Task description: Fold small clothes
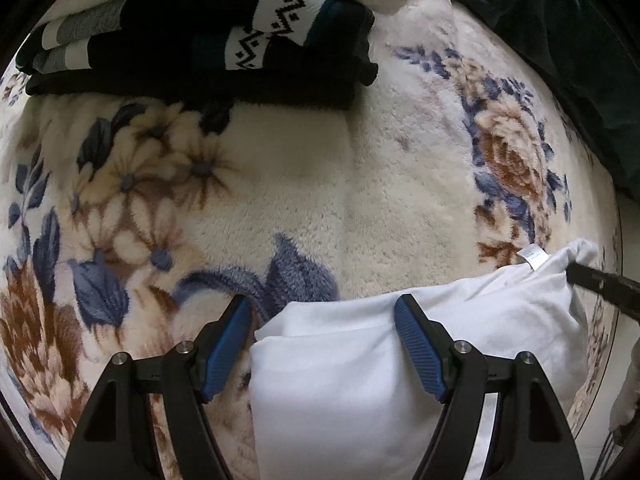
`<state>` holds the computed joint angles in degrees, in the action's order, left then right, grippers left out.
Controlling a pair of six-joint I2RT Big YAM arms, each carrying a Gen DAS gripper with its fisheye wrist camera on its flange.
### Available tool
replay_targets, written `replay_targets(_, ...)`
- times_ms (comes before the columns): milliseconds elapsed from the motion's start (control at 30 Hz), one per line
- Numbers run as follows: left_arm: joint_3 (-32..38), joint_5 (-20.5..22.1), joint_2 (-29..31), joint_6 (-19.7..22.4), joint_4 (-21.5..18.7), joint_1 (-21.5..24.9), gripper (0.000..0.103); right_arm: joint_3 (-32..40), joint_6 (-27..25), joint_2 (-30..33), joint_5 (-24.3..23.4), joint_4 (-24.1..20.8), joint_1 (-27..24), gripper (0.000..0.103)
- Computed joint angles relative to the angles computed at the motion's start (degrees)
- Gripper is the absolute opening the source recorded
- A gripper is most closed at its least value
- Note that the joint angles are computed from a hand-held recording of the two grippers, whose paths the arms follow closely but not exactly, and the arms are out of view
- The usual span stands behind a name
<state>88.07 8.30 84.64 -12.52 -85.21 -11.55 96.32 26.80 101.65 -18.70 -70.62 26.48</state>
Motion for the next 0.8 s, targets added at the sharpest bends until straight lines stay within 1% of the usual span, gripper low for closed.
replay_targets(67,0.39,-0.09,0.55,0.06,0.0,-0.11,0.073,-1.29,1.31,-1.13,4.48,1.68,0.32,0.001)
replay_targets(100,-0.66,-0.13,-0.25,0.05,0.25,-0.23,0.073,-1.96,2.38,-1.65,5.48,2.31,0.03,0.001)
replay_targets(167,-0.52,-0.15,-0.13,-0.12,0.27,-0.32,0.073,-3.36,4.59,-2.43,3.16,3.75,-1.25,0.001)
replay_targets(233,0.04,-0.01,0.17,-1.36,0.42,-1.2,0.073,-5.34,7.63,-3.65,-2.23,5.38,-3.1,0.001)
replay_targets(300,-0.57,0.73,-1.55,-2.68,0.63,-1.18,0.073,-5.78,7.84,-4.47,-3.65,3.51,-4.46,0.014)
replay_targets(333,-1.05,1.86,-2.73,-3.29,0.96,-0.55,0.073,-6.99,8.01,-5.66,-4.64,4.15,-5.3,0.022)
replay_targets(367,-1.84,3.49,-4.29,-3.99,1.54,0.28,0.073,-9.79,8.84,-7.99,-5.74,5.75,-6.54,0.048)
replay_targets(400,-3.0,5.65,-6.1,-4.68,2.43,1.26,0.073,-11.47,9.07,-9.41,-6.2,6.3,-7.33,0.069)
replay_targets(433,-4.53,8.24,-8.09,-5.71,3.34,2.43,0.073,-13.03,9.02,-10.66,-7.01,6.88,-8.0,0.073)
replay_targets(467,-6.33,11.29,-9.86,-6.89,3.98,3.62,0.077,-15.92,8.57,-12.46,-9.01,7.78,-8.94,0.074)
replay_targets(500,-8.49,15.11,-11.38,-7.91,4.46,4.88,0.081,-17.6,7.91,-13.08,-10.73,7.57,-9.53,0.074)
replay_targets(567,-13.8,22.23,-13.6,-10.34,5.97,6.73,0.081,-22.53,7.76,-13.98,-16.94,9.23,-10.59,0.074)
replay_targets(633,-18.29,26.41,-14.79,-12.58,7.35,7.62,0.08,-26.78,9.23,-13.85,-22.65,12.49,-10.73,0.074)
replay_targets(667,-19.67,27.62,-15.79,-13.44,9.2,7.51,0.082,-29.41,10.92,-14.07,-25.35,15.92,-10.57,0.074)
replay_targets(700,-20.24,27.99,-16.12,-13.46,10.84,7.3,0.084,-32.54,14.32,-14.9,-28.11,21.69,-10.39,0.076)
replay_targets(733,-20.05,28.41,-15.81,-13.32,11.06,7.16,0.085,-34.7,17.66,-15.59,-29.59,26.62,-10.22,0.075)
replay_targets(767,-20.18,29.51,-15.58,-13.39,12.12,7.01,0.085,-36.55,21.5,-16.07,-31.86,31.98,-10.03,0.075)
replay_targets(800,-19.99,29.92,-15.28,-13.81,13.23,6.37,0.085,-37.36,23.65,-16.06,-33.05,34.46,-9.7,0.075)
